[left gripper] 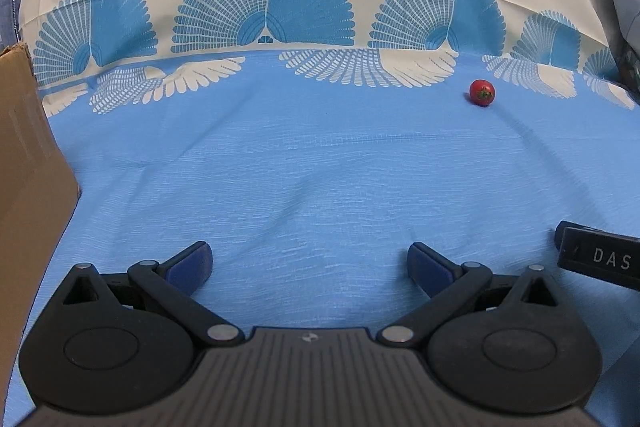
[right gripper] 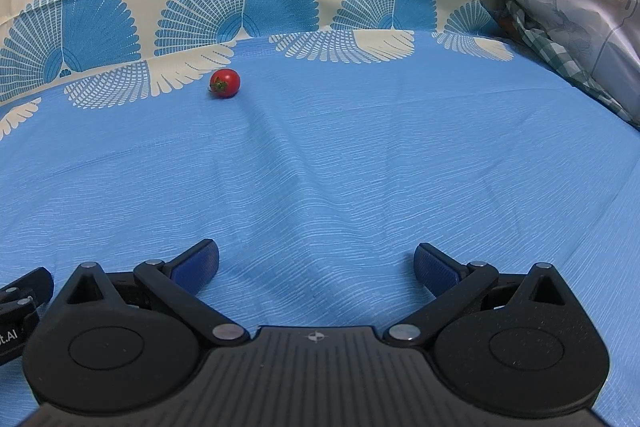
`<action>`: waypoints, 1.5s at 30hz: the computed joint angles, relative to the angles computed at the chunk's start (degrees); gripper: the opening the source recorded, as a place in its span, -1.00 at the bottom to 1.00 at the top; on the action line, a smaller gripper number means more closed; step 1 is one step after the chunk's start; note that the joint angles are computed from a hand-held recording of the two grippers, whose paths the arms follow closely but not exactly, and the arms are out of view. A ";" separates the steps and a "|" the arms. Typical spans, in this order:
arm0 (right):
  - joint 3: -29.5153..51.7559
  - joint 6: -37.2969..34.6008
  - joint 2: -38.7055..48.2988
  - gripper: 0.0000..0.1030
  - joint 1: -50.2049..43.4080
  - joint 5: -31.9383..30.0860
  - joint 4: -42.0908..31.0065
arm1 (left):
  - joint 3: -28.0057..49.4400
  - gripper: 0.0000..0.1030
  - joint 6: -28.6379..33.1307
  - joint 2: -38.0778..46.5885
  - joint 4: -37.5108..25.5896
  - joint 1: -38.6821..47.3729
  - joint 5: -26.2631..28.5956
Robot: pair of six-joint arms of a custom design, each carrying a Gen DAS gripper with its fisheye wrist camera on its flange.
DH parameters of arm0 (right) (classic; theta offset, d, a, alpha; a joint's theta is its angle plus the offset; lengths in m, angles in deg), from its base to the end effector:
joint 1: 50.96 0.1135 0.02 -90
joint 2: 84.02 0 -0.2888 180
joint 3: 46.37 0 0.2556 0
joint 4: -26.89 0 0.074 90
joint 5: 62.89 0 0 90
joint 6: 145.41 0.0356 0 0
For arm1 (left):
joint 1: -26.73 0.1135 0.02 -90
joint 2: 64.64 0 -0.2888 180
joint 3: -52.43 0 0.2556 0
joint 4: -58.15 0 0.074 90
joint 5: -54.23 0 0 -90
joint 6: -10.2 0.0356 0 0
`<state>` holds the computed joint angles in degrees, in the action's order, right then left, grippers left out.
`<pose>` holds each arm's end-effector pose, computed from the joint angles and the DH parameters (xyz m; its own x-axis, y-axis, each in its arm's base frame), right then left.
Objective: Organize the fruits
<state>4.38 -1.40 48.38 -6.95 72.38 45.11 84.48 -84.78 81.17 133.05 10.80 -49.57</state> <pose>0.2306 0.1876 -0.0147 -0.5887 0.2230 -0.7770 0.3674 0.9300 -0.0115 0.2335 -0.0578 -0.0263 -0.6087 0.0861 -0.7887 0.0352 0.9961 0.0815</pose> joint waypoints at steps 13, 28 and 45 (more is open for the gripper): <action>0.07 0.10 0.04 0.99 0.07 0.16 -0.07 | -0.31 1.00 0.21 -0.59 -0.06 1.31 1.63; 0.09 0.07 0.09 0.99 0.04 0.30 0.02 | -0.36 1.00 0.10 -0.61 0.03 1.51 2.13; 0.04 0.13 0.18 0.99 0.12 0.54 0.19 | -0.43 1.00 0.05 -0.56 0.21 1.46 2.09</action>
<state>4.42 -1.26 48.57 -6.83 72.92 45.29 84.05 -84.74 80.61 133.26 12.26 -47.48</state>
